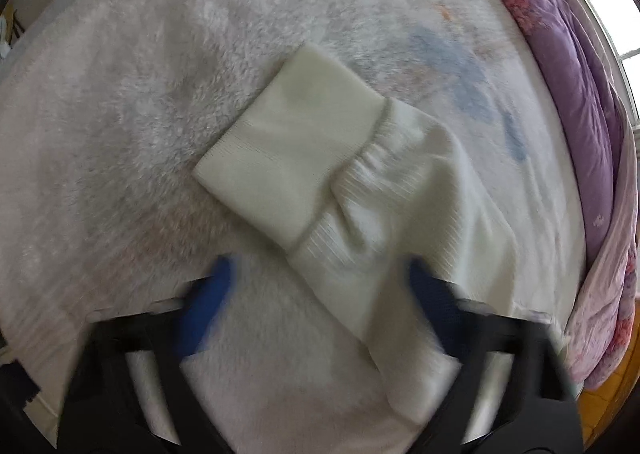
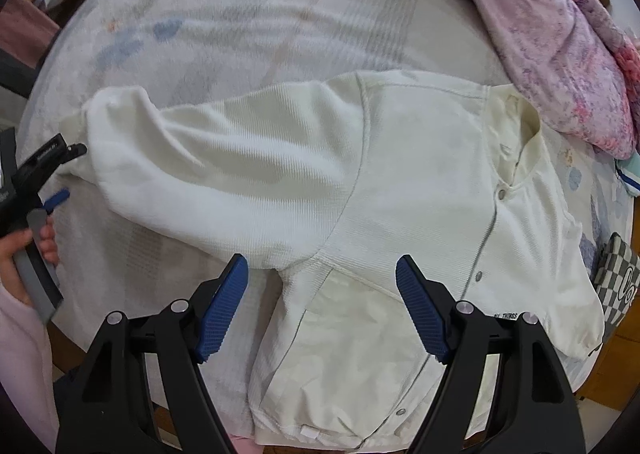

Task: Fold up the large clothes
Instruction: 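Move the left tool to the jacket's sleeve cuff and grasp it, then lift the cuff with the left tool, lay it across the jacket front, release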

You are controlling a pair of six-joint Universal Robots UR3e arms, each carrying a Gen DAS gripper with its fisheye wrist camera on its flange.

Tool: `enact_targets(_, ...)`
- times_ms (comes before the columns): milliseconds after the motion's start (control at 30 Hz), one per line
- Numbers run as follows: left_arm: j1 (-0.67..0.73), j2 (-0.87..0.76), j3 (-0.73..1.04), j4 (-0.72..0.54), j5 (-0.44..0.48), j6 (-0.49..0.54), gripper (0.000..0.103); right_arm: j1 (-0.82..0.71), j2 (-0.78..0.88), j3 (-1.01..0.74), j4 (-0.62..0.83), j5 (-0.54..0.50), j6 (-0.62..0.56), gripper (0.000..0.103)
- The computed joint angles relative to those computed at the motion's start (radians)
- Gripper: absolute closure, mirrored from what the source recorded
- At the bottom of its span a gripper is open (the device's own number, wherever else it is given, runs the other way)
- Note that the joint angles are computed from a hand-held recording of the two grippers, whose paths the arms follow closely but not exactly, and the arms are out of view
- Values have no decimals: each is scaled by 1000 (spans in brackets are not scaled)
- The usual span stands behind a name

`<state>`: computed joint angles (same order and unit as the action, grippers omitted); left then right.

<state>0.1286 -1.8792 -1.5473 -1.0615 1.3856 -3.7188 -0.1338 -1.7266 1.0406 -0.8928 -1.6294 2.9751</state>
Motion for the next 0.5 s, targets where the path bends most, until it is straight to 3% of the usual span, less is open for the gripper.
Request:
enact_targets(100, 1, -11, -63, 118, 41, -48, 56, 16, -16, 89, -64, -6, 10, 30)
enact_targets(167, -35, -12, -58, 152, 108, -18, 70, 11, -31, 150, -107, 6, 10, 32)
enact_targets(200, -54, -14, -44, 157, 142, 7, 78, 7, -36, 171, -121, 13, 7, 37)
enact_targets(267, -88, -13, -9, 140, 222, 16, 82, -11, -50, 218, -155, 30, 2, 45)
enact_targets(333, -86, 7, 6, 122, 235, 14, 83, -40, -72, 259, -186, 51, -12, 64)
enact_targets(467, -78, 53, 57, 61, 246, 56, 83, -132, -110, 317, -231, 108, -49, 79)
enact_targets(500, -81, 62, 69, 50, 250, 65, 83, -149, -122, 336, -249, 118, -63, 89)
